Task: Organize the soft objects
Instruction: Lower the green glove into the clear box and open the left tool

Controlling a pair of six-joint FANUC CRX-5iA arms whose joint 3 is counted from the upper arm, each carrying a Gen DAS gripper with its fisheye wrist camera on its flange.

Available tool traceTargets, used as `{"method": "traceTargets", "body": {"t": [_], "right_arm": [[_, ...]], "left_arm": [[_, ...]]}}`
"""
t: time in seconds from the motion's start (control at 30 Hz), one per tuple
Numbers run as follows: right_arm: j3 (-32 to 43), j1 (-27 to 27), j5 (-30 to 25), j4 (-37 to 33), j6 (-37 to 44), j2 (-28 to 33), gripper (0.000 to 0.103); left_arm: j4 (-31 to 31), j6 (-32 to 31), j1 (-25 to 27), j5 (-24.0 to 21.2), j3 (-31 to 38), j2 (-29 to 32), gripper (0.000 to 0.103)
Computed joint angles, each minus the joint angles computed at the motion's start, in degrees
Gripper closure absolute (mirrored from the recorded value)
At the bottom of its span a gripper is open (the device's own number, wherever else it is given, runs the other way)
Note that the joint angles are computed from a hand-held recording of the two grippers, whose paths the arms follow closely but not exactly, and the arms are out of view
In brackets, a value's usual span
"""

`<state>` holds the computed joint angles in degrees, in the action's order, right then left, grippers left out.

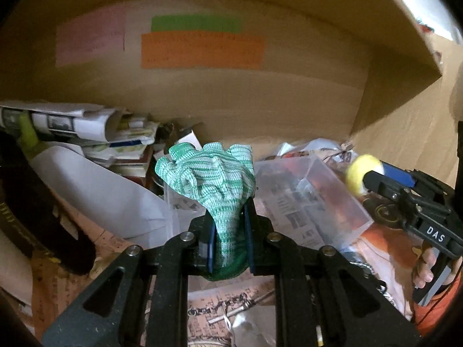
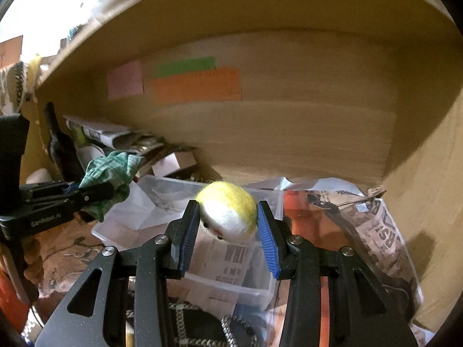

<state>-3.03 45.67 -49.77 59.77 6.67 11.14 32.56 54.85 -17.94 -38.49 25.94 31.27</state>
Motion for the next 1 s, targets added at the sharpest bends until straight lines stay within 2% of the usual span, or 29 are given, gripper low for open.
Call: {"method": "traceTargets", "body": {"t": [0.23,0.4,0.63,0.8,0.87,1.0], "right_arm": [[5.39,-1.40,-1.23,-8.49,8.33,4.08,0.066],[8.87,-2.35,-2.40,-14.12,13.40,6.63,0.066],[12.59,-2.97,-4.36,-19.71,19.12,9.20,0.065],[13.44,-2.97,-4.80,-20.85,20.46,9.78,0.065],[13.75,-2.99,-4.77,-21.49,20.95,9.79,0.063],[12.71,-2.46,-4.92,-19.25,19.39,9.03,0.048]], "left_arm": [[-9.39,8.01,-0.86,-10.30,15.22,8.93,0.087],[-11.46,10.01,-1.30,-16.75,22.81,13.63,0.087],[-13.68,10.48,-1.91,-19.31,26.64,15.86,0.086],[-13.96,11.40,-2.05,-20.96,28.31,16.79,0.071],[-13.87,11.24,-2.09,-19.44,26.50,15.68,0.062],[-11.78,9.49,-1.80,-14.52,19.35,11.15,0.051]]}}
